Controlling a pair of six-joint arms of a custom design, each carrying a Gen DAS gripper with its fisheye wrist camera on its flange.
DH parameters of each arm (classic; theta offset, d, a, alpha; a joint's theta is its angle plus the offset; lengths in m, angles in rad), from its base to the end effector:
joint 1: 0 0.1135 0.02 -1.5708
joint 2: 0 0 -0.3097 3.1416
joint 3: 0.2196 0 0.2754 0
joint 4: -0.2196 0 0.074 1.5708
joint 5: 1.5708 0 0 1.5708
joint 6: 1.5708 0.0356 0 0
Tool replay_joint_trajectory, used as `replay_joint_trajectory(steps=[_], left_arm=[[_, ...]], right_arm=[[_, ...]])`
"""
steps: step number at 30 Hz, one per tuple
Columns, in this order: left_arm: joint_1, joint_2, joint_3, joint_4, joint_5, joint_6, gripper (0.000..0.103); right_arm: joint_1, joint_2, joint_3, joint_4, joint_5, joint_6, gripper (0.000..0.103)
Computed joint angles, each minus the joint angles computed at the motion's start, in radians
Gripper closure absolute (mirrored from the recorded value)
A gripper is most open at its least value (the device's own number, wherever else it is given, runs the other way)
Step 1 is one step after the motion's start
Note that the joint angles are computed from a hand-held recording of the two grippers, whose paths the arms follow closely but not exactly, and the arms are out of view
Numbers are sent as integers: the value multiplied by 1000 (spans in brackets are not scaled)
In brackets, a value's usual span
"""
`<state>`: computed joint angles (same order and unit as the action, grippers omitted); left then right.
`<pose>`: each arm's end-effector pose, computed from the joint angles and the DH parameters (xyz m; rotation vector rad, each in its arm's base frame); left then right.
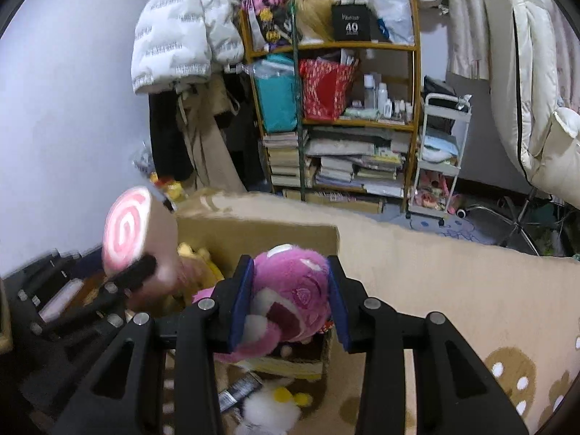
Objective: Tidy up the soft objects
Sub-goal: 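Lift the swirl cushion and pink bear and carry both over the box, then lower both held plushes into the box and open both tools, then withdraw both open tools and move them toward the white pom-pom toy and black box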
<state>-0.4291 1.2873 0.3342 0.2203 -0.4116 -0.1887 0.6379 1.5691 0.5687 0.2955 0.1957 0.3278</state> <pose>0.2034 -0.0774 0.1551 0.0614 2.2336 0.1412 0.2436 0.1719 0.1588 -0.2492 2.2624 0.2903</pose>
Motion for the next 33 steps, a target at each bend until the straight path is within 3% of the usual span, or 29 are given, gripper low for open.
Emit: replay_joint_trajectory(steps=[6, 8, 10, 13, 18, 20, 22, 25, 29, 33], left_arm=[[22, 60, 9, 16, 17, 7, 61], [24, 64, 12, 8, 10, -4, 52], [14, 47, 1, 21, -26, -14, 32], [12, 18, -5, 13, -30, -16, 23], [27, -24, 16, -73, -32, -29, 20], [30, -68, 19, -122, -45, -38, 15], [34, -109, 22, -160, -59, -43, 13], [43, -184, 27, -246, -57, -50, 13], [8, -313, 28, -389, -134, -73, 12], [-69, -464, 21, -535, -232, -123, 3]], right_arm=[[-56, 11, -12, 25, -65, 36, 61], [-66, 17, 3, 14, -75, 40, 61], [-66, 17, 14, 7, -83, 28, 61], [-55, 21, 37, -32, -76, -14, 61], [-41, 4, 50, -88, -78, -32, 60], [-30, -20, 50, -120, -66, -41, 55], [-17, -48, 47, -146, -45, -41, 39], [-4, -108, 26, -175, -34, -32, 28], [15, -182, 3, -233, -22, -23, 14], [48, -259, -18, -293, 1, -18, 2]])
